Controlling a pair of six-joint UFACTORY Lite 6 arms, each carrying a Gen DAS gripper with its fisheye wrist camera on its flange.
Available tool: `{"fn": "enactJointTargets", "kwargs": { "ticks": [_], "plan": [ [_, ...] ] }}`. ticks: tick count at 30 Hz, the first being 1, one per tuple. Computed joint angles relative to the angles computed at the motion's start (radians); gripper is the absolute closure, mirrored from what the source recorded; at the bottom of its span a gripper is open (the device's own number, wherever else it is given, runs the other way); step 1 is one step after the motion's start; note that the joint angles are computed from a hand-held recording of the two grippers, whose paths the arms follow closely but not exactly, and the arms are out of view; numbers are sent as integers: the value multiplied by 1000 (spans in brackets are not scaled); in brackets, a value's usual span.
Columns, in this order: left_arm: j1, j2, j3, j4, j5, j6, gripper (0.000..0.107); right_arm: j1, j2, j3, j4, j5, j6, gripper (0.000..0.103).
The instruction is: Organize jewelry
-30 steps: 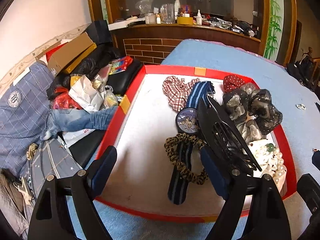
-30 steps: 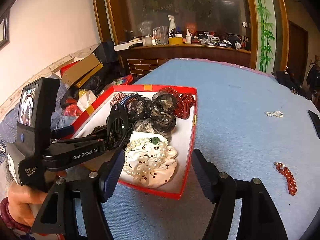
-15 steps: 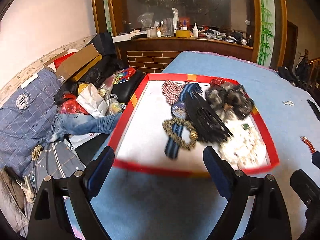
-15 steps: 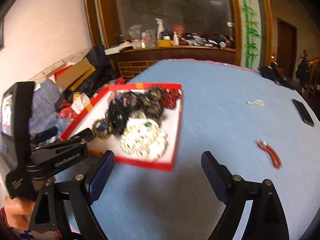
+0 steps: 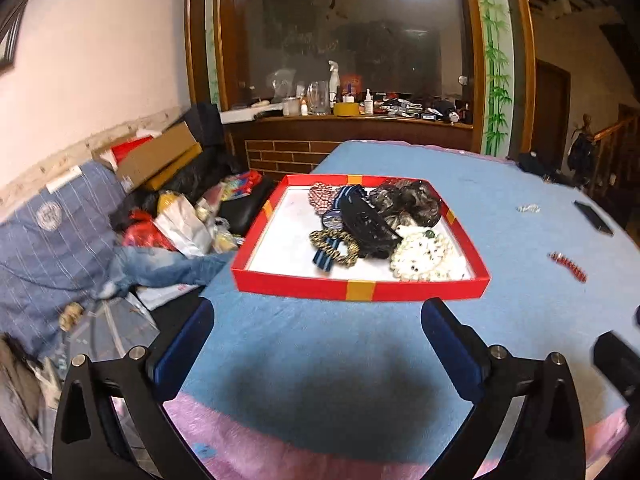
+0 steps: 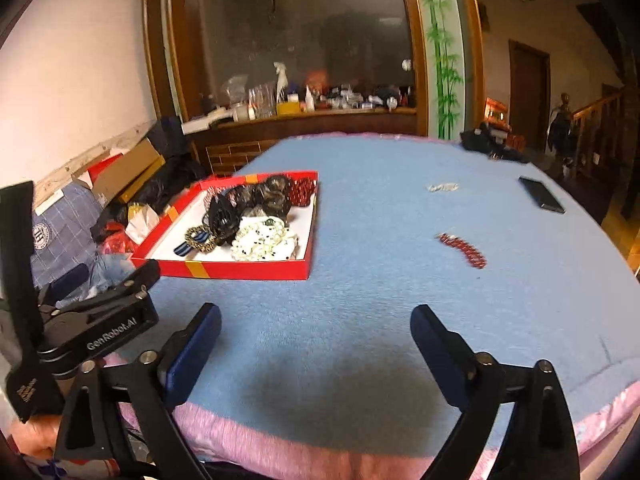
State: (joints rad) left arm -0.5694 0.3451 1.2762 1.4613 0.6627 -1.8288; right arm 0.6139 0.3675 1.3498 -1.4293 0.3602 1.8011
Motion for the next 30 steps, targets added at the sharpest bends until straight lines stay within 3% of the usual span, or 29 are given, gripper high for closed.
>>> {"fn": "enactJointTargets", "kwargs": {
  "ticks": [3,5,9,12,16,21,30],
  "plan": [
    [-36,23,-1,-42,66,50,4,15,-16,-33,-49,32,21,1],
    [-45,42,10,-60,98,73,4,0,16,1,22,18,-66,1],
    [-55,8,-69,49,124,-39,4,-33,63,46,123,-12,-157,1],
    [-46,-26,-99,38,114,-51,4,-32,70,51,146,-7,-171,1],
    [-55,-32,-122,11,211,-104,4,2,75,62,139,35,-179,1],
    [-24,-69,-165,30,152,-117,4,58,85,78,74,118,-163,1],
    [-5,-77,-181,57,103,-132,4,94,105,97,43,154,-185,1]
  ]
}}
